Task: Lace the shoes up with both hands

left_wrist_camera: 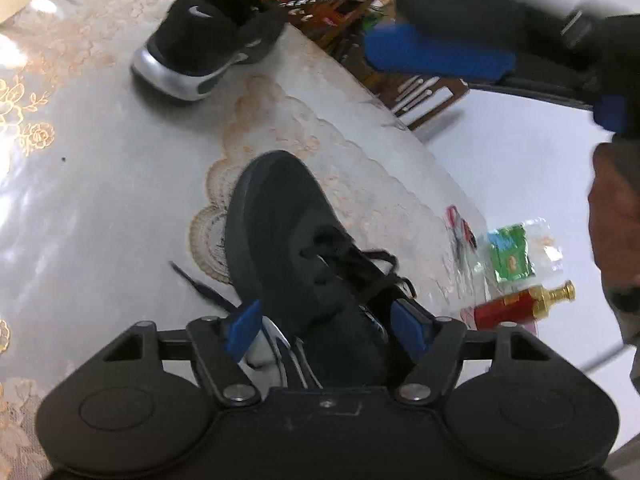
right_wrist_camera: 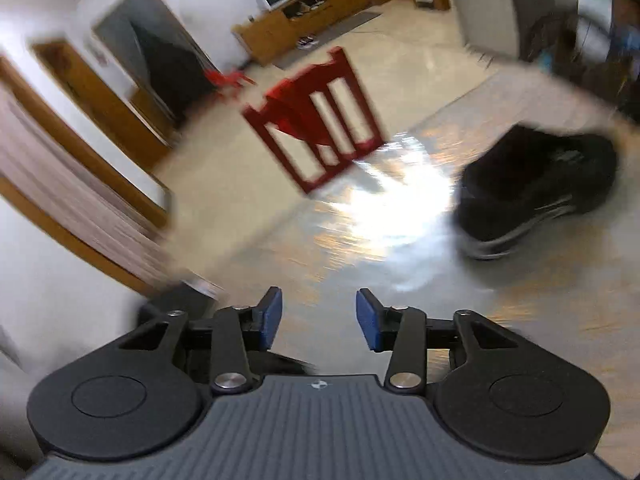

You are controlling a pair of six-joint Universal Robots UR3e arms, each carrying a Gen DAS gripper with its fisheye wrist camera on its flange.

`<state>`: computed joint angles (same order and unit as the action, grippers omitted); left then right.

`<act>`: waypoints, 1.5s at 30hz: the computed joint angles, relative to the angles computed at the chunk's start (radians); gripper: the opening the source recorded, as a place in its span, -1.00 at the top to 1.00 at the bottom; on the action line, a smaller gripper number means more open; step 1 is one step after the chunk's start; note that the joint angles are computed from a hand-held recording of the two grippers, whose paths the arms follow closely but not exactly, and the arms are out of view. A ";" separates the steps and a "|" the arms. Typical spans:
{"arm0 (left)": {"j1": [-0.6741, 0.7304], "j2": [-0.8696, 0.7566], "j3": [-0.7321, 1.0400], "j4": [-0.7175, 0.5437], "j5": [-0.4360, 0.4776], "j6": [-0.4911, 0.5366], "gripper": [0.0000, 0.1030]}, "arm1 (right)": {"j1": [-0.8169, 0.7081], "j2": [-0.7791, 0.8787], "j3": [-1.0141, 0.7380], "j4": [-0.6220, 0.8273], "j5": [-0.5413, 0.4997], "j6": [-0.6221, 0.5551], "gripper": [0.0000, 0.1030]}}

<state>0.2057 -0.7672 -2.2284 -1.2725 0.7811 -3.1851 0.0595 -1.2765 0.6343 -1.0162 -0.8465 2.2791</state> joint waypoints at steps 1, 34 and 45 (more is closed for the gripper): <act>0.007 0.033 0.013 -0.055 -0.005 0.045 -0.44 | -0.009 -0.064 0.087 -0.054 -0.053 -0.054 -0.07; -0.080 -0.418 0.722 -0.729 0.217 1.267 1.00 | 0.710 -0.568 1.083 -0.896 -1.184 1.209 -0.83; -0.189 -0.554 0.562 -0.406 0.194 1.281 0.27 | 0.817 -0.580 1.006 -0.763 -1.145 1.944 -0.73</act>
<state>0.0168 -1.3210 -1.6665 -1.6782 0.9755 -1.9044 0.8764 -1.8562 1.6407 -1.7795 -1.9916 4.2235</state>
